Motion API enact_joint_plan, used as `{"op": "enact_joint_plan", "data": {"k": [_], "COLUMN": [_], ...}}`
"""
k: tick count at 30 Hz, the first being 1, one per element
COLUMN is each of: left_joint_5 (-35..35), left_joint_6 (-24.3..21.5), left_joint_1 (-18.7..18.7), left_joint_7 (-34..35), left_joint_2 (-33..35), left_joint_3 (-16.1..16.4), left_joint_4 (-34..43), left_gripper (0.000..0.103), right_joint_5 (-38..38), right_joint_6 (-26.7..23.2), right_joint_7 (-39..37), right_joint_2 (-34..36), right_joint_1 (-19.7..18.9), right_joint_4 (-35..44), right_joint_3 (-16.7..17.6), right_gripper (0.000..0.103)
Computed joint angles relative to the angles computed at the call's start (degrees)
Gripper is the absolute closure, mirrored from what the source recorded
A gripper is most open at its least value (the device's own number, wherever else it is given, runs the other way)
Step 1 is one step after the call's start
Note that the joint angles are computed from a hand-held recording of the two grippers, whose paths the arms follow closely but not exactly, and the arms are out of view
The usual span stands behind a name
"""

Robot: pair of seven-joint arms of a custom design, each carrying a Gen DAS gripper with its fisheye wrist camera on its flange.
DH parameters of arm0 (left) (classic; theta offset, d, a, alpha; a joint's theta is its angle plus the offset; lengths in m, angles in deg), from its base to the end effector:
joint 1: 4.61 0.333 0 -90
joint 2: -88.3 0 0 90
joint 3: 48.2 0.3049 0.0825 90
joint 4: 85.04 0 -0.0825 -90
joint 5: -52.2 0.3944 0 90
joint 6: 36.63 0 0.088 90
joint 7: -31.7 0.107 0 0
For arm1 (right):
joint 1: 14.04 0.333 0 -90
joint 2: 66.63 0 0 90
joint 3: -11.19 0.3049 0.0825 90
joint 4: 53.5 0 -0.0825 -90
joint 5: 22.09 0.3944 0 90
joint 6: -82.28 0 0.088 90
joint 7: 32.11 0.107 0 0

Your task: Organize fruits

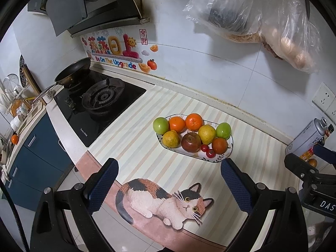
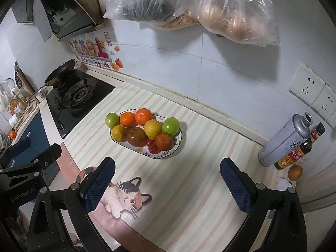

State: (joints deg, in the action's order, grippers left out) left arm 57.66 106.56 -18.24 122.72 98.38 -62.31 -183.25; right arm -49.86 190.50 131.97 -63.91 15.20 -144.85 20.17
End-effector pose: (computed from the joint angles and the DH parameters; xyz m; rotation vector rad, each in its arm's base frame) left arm 0.5955 -0.3012 0.5392 -1.3276 2.3516 -0.7016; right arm 0.5004 0.3473 0.6143 -1.3682 2.3901 -0.5829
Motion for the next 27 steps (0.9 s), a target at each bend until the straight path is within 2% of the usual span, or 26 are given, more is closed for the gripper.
{"op": "enact_joint_plan", "data": {"k": [27], "left_joint_5": [-0.37], "left_joint_6": [0.62], "left_joint_1": [0.16], "left_joint_7": [0.68], "left_joint_2": [-1.73], "left_joint_3": [0.11], "left_joint_4": [-1.63], "left_gripper": [0.003], "right_joint_5": [0.69], "right_joint_6": [1.56], "right_joint_7": [-1.23], "right_joint_2": [-0.73], "right_joint_1": [-0.75], "right_joint_4": [-0.93], "right_joint_3": [0.07], "right_gripper": [0.001]}}
